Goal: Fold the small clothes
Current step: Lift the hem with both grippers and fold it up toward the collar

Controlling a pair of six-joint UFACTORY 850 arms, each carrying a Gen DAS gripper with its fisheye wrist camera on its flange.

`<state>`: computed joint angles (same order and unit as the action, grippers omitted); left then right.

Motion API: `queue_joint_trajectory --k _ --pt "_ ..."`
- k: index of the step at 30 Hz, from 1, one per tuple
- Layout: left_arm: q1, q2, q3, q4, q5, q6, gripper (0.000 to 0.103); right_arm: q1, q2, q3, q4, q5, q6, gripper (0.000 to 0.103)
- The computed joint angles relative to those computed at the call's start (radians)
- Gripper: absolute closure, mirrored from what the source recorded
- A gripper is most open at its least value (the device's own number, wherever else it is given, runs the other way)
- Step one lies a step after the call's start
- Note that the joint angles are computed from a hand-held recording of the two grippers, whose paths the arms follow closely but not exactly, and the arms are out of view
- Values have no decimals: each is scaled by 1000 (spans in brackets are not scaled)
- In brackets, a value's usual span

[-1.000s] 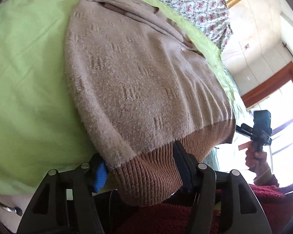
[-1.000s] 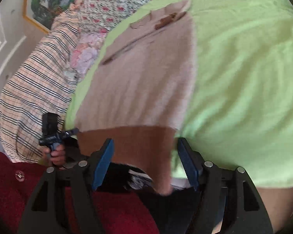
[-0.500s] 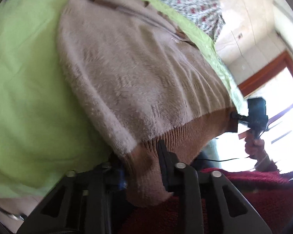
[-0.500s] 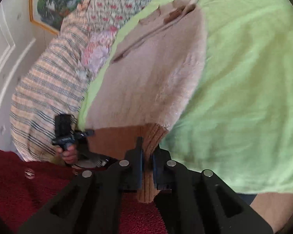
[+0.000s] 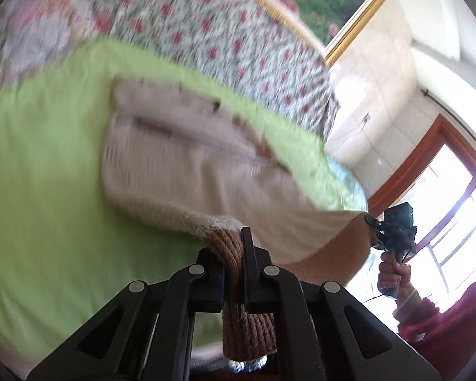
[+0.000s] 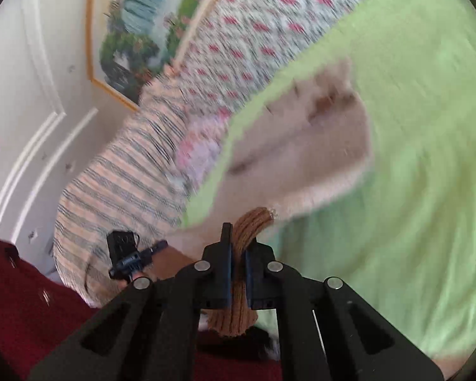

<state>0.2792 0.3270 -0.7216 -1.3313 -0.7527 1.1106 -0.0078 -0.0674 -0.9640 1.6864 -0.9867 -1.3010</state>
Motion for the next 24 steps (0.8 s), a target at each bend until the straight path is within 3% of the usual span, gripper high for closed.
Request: queue_joint_trajectory --k 6,10,15,24 --pt "-17 -215 -246 -141 79 126 97 26 -201 -310 86 76 0 96" --pt "-35 -409 -442 -165 143 107 97 58 -376 -557 18 211 126 96" --pt "-45 -638 -675 -30 209 -88 97 95 -594 -871 -250 359 418 96" --pt "-58 -910 -949 279 220 -422 96 117 -866 -1240 -707 392 918 96"
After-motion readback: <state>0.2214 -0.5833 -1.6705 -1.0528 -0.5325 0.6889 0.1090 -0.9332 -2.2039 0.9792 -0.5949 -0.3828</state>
